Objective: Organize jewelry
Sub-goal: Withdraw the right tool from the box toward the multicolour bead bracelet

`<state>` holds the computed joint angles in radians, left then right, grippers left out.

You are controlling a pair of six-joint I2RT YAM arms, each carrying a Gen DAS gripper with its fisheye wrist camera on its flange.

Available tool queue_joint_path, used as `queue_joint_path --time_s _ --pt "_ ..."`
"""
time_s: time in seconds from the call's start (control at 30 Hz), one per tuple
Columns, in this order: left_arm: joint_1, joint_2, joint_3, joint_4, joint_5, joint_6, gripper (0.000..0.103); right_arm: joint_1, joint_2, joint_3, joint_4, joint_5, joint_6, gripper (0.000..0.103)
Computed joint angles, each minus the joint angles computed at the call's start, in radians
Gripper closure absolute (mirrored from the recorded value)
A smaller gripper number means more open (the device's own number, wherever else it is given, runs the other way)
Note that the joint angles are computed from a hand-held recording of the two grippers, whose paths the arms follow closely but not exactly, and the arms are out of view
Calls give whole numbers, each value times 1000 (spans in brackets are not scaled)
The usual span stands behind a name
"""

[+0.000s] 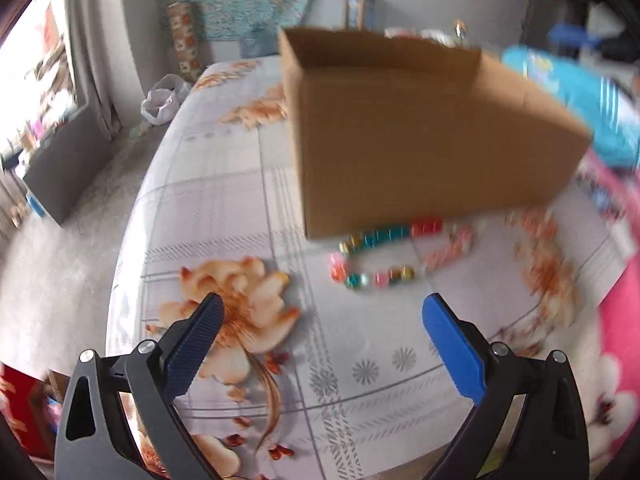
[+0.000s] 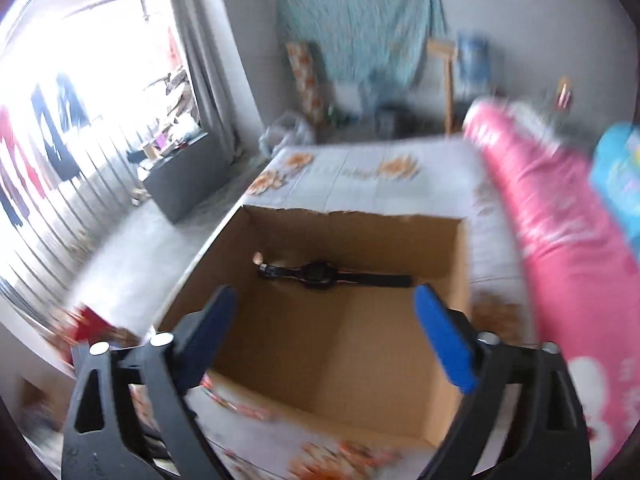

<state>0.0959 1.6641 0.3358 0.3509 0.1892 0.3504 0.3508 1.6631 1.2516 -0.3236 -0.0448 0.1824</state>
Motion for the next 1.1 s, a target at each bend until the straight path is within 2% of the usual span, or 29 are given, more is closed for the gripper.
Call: queue_joint_path --time_s 0.1,0.13,0.17,0.27,0.33,0.43,0.47,0.53,0.57,0.63,0.7,0.9,1.03,1.1 --pt "-97 82 -6 81 -115 4 5 127 -191 -262 109 270 -39 7" --pt "-101 92 -16 117 -116 -11 5 148 -222 -301 93 340 -38 7" --pt "-101 100 -13 120 -114 -20 5 193 -203 -368 168 401 -24 8" --pt "-57 131 32 65 -40 -49 5 290 -138 -450 244 560 52 8" --pt "-18 145 43 54 -2 -33 5 295 -134 -506 262 534 116 8" --pt "-23 145 38 70 -16 -30 5 297 -110 -530 276 487 188 8" --pt "-28 145 37 71 -21 -39 4 305 -100 -530 275 507 205 8" --pt "-25 147 39 71 -21 -51 4 357 -94 -536 256 630 240 8" --pt "-31 147 36 75 -26 -56 4 377 -100 -545 248 657 245 8" --pt "-30 146 43 58 -25 -64 4 388 -107 -581 295 618 238 8" --pt "-41 133 34 51 -36 -83 4 394 -145 -597 279 595 266 8" --pt "-30 129 -36 160 -15 -75 4 356 -204 -675 431 495 272 8" --pt "-18 104 -34 124 -1 -57 4 334 -161 -622 388 490 277 8" --pt "19 80 -32 114 62 -53 5 336 -180 -630 386 473 298 8"
